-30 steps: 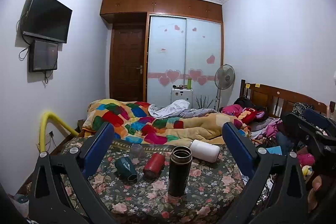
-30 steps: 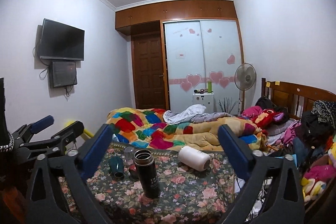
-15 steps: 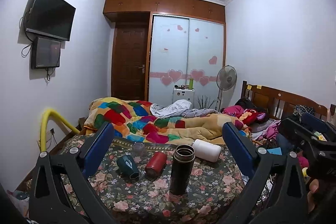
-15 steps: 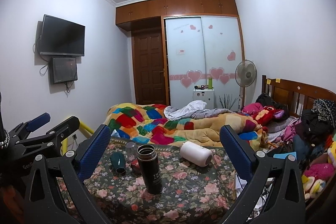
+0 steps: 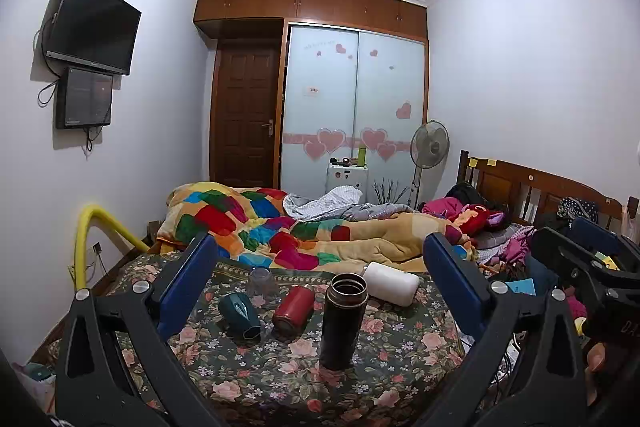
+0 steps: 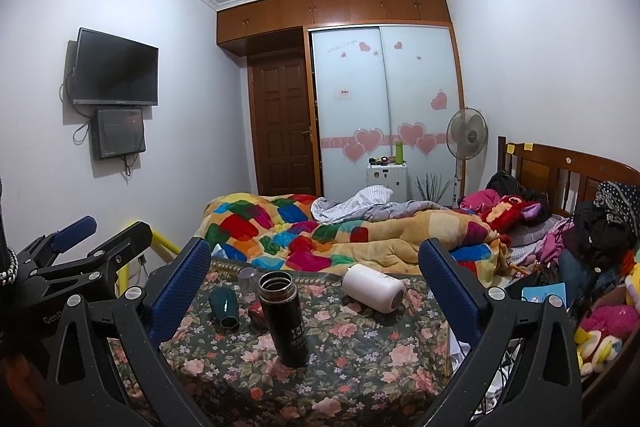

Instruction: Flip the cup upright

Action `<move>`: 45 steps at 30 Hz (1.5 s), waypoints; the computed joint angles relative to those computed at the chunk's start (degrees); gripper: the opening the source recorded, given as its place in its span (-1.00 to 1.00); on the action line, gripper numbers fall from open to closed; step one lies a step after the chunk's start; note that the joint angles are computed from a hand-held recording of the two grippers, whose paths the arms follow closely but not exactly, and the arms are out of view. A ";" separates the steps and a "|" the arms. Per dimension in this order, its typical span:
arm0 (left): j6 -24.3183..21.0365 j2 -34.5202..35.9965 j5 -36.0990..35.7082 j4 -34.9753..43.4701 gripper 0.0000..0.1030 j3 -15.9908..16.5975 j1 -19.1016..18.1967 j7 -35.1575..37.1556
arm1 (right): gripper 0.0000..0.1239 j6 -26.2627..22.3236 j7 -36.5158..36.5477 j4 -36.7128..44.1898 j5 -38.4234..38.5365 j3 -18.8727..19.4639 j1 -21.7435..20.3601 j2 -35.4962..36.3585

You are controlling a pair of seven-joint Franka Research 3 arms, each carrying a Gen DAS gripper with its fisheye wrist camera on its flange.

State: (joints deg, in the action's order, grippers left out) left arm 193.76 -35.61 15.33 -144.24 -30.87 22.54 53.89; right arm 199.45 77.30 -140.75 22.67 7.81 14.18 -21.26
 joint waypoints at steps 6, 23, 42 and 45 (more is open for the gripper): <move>-0.21 0.18 0.01 0.28 1.00 -0.65 0.37 0.02 | 0.66 -0.39 0.71 -0.17 -0.75 -1.23 0.83 -0.22; -0.43 0.55 0.42 0.52 1.00 -1.70 1.36 -0.47 | 0.66 -0.84 1.94 -0.16 -1.68 -1.73 1.03 -0.17; -0.16 0.97 0.10 0.56 1.00 -1.70 0.84 -0.79 | 0.66 -0.93 1.63 -0.11 -0.98 -0.32 0.01 -0.15; -0.05 1.05 0.11 0.58 1.00 -1.63 0.74 -0.66 | 0.66 -0.86 1.53 -0.11 -0.90 -0.18 -0.11 -0.13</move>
State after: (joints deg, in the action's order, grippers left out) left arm 193.71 -34.57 15.44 -143.65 -32.50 23.28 53.23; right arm 198.59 78.83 -140.85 21.77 7.63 14.07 -21.39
